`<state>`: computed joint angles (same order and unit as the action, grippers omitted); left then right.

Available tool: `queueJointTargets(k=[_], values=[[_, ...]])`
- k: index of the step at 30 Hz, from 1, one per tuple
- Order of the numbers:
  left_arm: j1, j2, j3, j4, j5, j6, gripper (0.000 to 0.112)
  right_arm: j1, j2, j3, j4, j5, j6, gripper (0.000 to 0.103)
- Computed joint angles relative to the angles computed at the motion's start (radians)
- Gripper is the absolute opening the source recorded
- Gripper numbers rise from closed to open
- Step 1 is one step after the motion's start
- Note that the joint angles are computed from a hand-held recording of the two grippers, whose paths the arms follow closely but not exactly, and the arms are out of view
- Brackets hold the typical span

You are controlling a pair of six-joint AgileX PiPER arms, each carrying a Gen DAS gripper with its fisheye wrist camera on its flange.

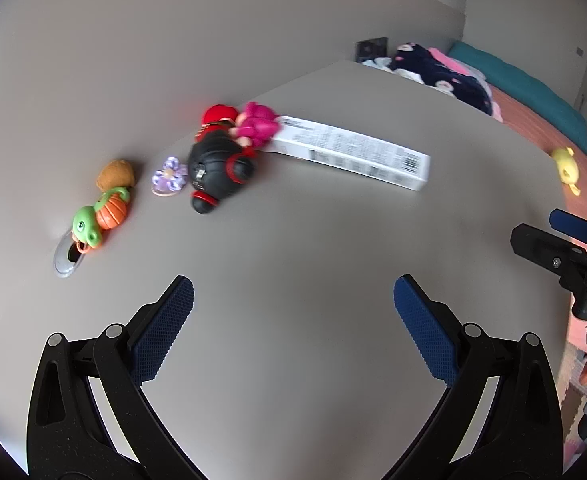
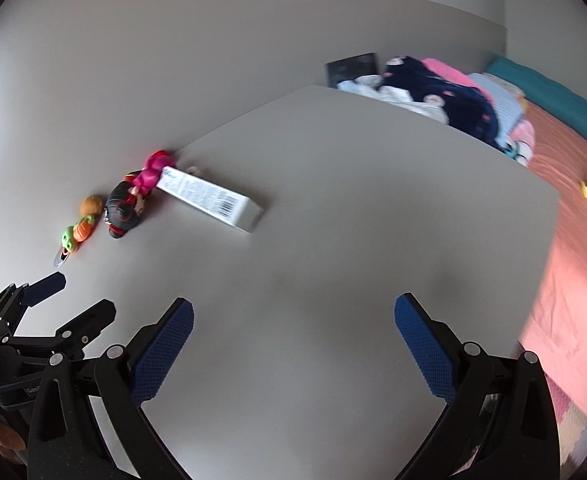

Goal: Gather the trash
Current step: 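Grasp the black doll with the left tool while the right tool grasps the white tube box, then lift the black doll and white tube box off the desk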

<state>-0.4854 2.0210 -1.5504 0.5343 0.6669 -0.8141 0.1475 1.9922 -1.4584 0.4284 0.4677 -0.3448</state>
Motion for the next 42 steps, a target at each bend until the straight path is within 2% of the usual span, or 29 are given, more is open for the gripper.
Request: queueJointTargets(k=[6, 10, 12, 15, 18, 21, 24, 25, 29, 35, 37, 39, 40, 42], values=[[0.093, 0.061, -0.053, -0.044, -0.047, 0.073, 0.097, 0.070, 0.166, -0.265, -0.139, 0.091, 0.128, 0.100], [0.153, 0.108, -0.103, -0.081, -0.063, 0.108, 0.097, 0.115, 0.303, -0.496, -0.250, 0.180, 0.197, 0.100], [0.171, 0.129, -0.129, -0.078, -0.069, 0.108, 0.097, 0.137, 0.358, -0.588, -0.319, 0.194, 0.228, 0.100], [0.186, 0.174, -0.198, -0.075, -0.047, 0.123, 0.097, 0.171, 0.441, -0.729, -0.418, 0.230, 0.268, 0.099], [0.186, 0.217, -0.272, -0.028, -0.007, 0.111, 0.097, 0.192, 0.506, -0.848, -0.484, 0.266, 0.277, 0.094], [0.190, 0.252, -0.338, -0.026, 0.014, 0.138, 0.097, 0.196, 0.578, -0.991, -0.496, 0.349, 0.264, 0.082], [0.178, 0.288, -0.399, 0.013, 0.039, 0.159, 0.090, 0.195, 0.632, -1.095, -0.488, 0.419, 0.243, 0.059], [0.178, 0.296, -0.414, 0.003, 0.039, 0.186, 0.084, 0.197, 0.643, -1.118, -0.488, 0.437, 0.239, 0.051], [0.197, 0.299, -0.425, -0.058, 0.016, 0.233, 0.066, 0.185, 0.616, -1.066, -0.468, 0.412, 0.239, 0.041], [0.222, 0.276, -0.389, -0.126, -0.025, 0.259, 0.066, 0.166, 0.580, -1.013, -0.392, 0.416, 0.212, 0.035], [0.245, 0.252, -0.350, -0.194, -0.070, 0.265, 0.066, 0.156, 0.550, -0.962, -0.345, 0.401, 0.207, 0.030], [0.269, 0.206, -0.264, -0.250, -0.147, 0.265, 0.065, 0.133, 0.536, -0.940, -0.264, 0.404, 0.179, 0.027], [0.278, 0.176, -0.205, -0.252, -0.198, 0.251, 0.065, 0.126, 0.527, -0.925, -0.239, 0.404, 0.170, 0.026], [0.283, 0.143, -0.145, -0.244, -0.238, 0.233, 0.065, 0.114, 0.496, -0.872, -0.194, 0.396, 0.150, 0.023]])
